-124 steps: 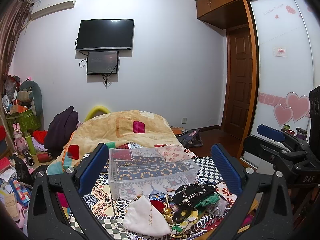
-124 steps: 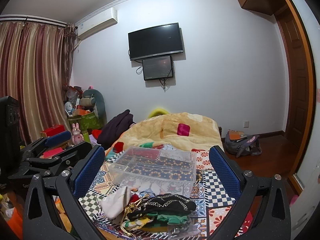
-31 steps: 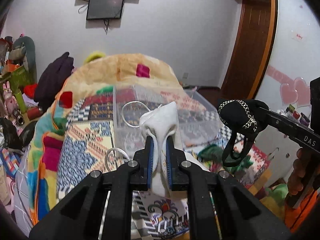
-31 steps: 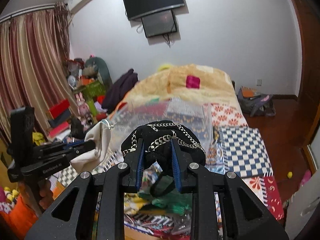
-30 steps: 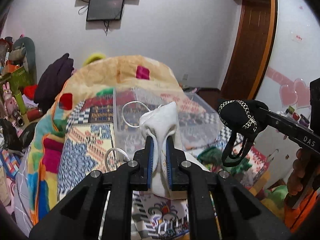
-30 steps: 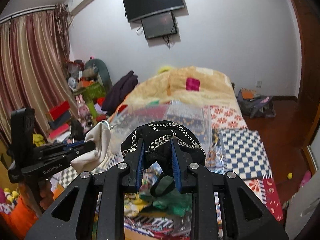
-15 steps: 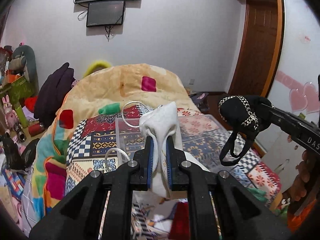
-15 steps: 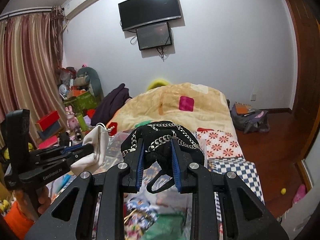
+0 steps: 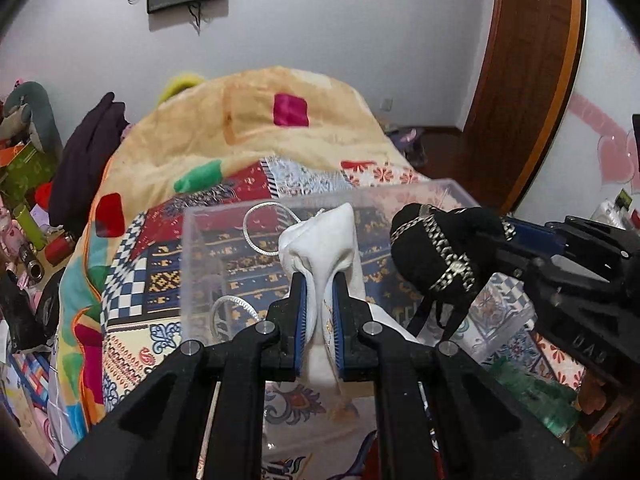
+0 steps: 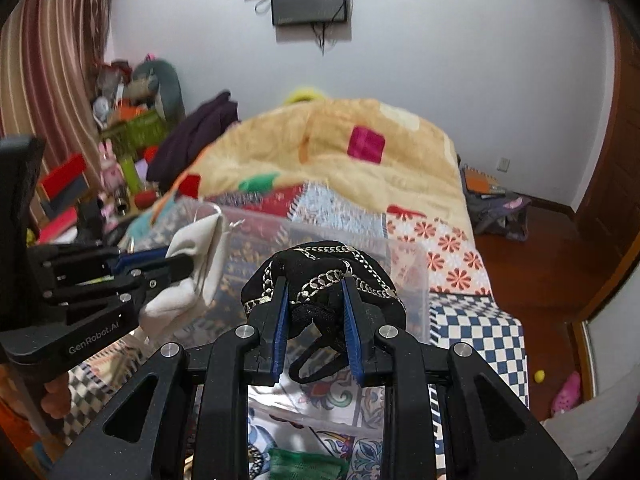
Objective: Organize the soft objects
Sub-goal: 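Lower the white pouch into the clear box with the left tool while the right drops the beanie in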
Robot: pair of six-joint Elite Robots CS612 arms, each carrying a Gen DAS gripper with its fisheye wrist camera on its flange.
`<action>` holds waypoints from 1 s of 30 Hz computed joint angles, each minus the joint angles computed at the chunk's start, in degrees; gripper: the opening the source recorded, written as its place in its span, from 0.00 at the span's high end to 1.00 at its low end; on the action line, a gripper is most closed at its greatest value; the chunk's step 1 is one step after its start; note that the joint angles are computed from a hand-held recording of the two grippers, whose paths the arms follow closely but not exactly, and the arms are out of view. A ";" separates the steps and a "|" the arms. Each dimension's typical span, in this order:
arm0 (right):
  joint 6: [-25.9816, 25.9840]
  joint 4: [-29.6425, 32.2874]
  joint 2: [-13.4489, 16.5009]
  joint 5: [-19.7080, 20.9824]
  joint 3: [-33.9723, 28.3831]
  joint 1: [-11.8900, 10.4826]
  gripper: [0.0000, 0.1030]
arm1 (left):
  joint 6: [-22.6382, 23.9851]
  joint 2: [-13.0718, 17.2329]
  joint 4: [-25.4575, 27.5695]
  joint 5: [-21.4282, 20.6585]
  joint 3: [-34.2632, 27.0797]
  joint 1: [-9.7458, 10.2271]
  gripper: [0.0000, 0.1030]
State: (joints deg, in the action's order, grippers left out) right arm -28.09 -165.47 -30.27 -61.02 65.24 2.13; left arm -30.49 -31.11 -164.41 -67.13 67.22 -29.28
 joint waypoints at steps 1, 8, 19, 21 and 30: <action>-0.50 1.09 0.14 -0.57 -0.40 0.12 0.78 | 0.03 0.32 0.96 -0.40 -0.60 0.09 0.89; -3.28 7.19 0.71 -4.43 -2.06 0.81 0.77 | -0.94 1.36 5.07 -2.57 -2.35 0.53 0.88; -2.60 4.33 -0.69 -4.34 0.24 0.36 0.46 | 0.57 -0.41 1.13 0.15 0.67 -0.48 0.53; -2.13 1.76 -1.35 -3.94 1.47 0.19 0.40 | 0.36 -1.26 -0.93 0.44 2.07 -0.71 0.50; 1.00 -9.32 -4.55 0.11 7.48 -1.20 0.25 | 0.09 -4.97 -9.16 3.98 8.28 -2.21 0.36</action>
